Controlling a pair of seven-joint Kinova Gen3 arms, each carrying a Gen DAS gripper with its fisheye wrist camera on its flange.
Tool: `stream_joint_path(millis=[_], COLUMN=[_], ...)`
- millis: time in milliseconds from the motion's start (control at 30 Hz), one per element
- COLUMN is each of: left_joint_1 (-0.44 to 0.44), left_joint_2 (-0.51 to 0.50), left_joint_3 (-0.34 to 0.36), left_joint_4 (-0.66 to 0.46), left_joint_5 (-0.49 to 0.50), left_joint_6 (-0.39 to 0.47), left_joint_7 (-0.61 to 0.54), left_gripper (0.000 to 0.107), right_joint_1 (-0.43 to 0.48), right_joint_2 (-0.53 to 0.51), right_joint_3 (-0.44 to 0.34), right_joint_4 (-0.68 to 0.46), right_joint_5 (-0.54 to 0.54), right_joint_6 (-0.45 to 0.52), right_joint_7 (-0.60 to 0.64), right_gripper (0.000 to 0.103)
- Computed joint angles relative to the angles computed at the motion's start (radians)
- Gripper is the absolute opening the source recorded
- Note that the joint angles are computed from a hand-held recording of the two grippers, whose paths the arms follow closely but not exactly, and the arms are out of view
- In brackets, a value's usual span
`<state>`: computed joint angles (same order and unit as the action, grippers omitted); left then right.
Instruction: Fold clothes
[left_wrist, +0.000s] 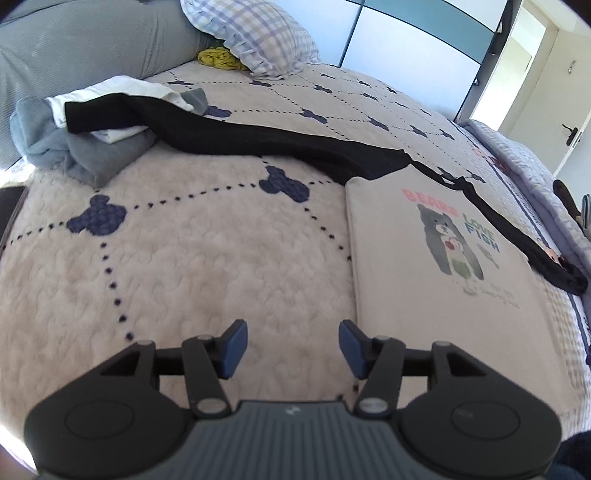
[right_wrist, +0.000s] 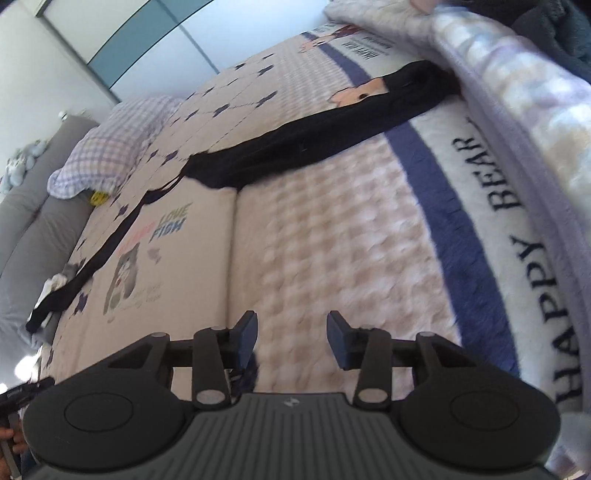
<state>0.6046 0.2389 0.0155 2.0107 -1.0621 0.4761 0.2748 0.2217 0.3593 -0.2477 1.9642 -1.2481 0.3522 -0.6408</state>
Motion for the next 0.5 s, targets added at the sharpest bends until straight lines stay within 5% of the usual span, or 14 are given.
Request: stream_joint_path(millis=[267,333,500], left_joint_1=[0.091,0.039,-0.108], left_joint_2=[0.165,0.229,0.402], left_joint_3=[-0.104,-0.036,0.162], left_joint_4=[-0.282,-0.375,-0.567], left_joint_5=[0.084,0.07,0.134], left_joint_6=[-0.004,0.023,0.099], left_joint_7=[-0.197,-0.278,-0.465], left_gripper=[0.078,0.087,0.087], right_joint_1=[-0.312,-0.4,-0.584], right_joint_2=[0.096,0.119,0.211], right_joint_3=[0.356,0.448,0.68], right_joint_4=[-0.17,-0.215,-0.374], right_joint_5=[0.257,0.338,0.542], right_joint_6=[-0.095,-0.139,-0.172], right_joint_7=[-0.295,-0.341,-0.422], right_gripper=[0.045,0.045,0.045])
